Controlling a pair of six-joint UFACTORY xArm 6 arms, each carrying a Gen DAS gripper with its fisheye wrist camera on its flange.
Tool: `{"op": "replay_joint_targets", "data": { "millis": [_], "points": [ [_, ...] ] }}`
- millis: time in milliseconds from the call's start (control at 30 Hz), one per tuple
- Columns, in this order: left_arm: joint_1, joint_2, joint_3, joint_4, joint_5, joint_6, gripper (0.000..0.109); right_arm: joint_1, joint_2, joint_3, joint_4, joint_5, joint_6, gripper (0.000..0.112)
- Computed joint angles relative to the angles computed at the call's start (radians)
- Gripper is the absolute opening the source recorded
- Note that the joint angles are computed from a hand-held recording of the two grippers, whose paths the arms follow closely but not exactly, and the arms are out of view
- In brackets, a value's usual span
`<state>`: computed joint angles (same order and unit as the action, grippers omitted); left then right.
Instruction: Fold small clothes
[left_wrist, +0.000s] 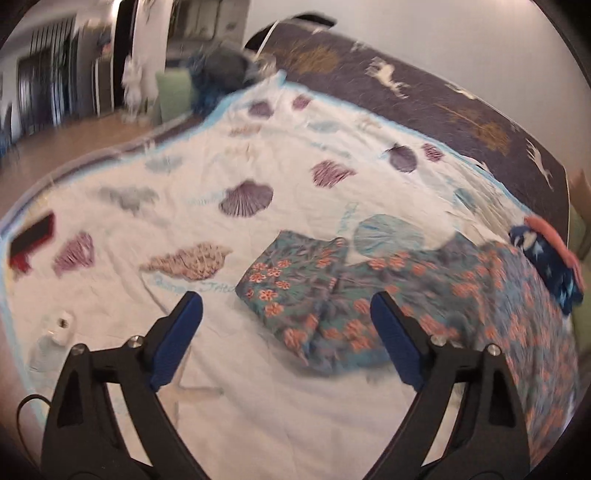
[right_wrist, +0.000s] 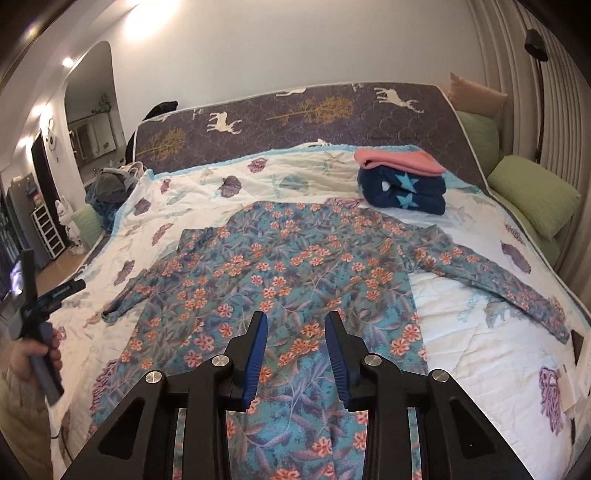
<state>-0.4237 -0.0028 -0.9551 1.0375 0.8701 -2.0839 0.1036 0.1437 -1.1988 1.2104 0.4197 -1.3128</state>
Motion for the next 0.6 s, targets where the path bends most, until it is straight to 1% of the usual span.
{"op": "replay_joint_targets", "data": {
  "millis": [67,100,133,233,267,333,400,467,500,533,567,600],
  "points": [
    [0.063,0.039,-0.016,-0.016,-0.087,0.050,0.091,0.003,0.023,-0.020,-0.036,0.008,0.034,0.033],
    [0.097,0.084,-0.053,-0.050,-0.120,0.114,0.089,0.005,0.031,-0.027,-0.049,0.011,0.046,0.033],
    [0.121,0.124,-0.089,-0.077,-0.142,0.169,0.083,0.009,0.044,-0.039,-0.064,0.011,0.059,0.033],
    [0.178,0.226,-0.181,-0.163,-0.223,0.322,0.074,0.014,0.066,-0.060,-0.083,0.009,0.070,0.033],
    [0.190,0.258,-0.213,-0.200,-0.229,0.371,0.073,0.017,0.075,-0.069,-0.091,0.005,0.075,0.033],
    [0.205,0.336,-0.304,-0.274,-0.192,0.466,0.072,0.019,0.093,-0.088,-0.107,-0.001,0.089,0.033],
    [0.214,0.387,-0.365,-0.312,-0.171,0.515,0.071,0.018,0.106,-0.101,-0.114,-0.001,0.101,0.033],
    [0.217,0.436,-0.427,-0.346,-0.136,0.563,0.059,0.015,0.125,-0.119,-0.130,-0.001,0.122,0.033],
    [0.222,0.446,-0.438,-0.367,-0.140,0.590,0.040,0.014,0.132,-0.125,-0.138,-0.001,0.132,0.033],
    [0.231,0.454,-0.442,-0.396,-0.156,0.616,0.018,0.012,0.142,-0.134,-0.150,0.001,0.147,0.033],
    [0.243,0.451,-0.427,-0.431,-0.203,0.637,0.008,0.011,0.147,-0.139,-0.159,0.005,0.158,0.033],
    [0.248,0.449,-0.422,-0.443,-0.213,0.640,0.005,0.011,0.151,-0.143,-0.166,0.008,0.168,0.033]
  ]
}}
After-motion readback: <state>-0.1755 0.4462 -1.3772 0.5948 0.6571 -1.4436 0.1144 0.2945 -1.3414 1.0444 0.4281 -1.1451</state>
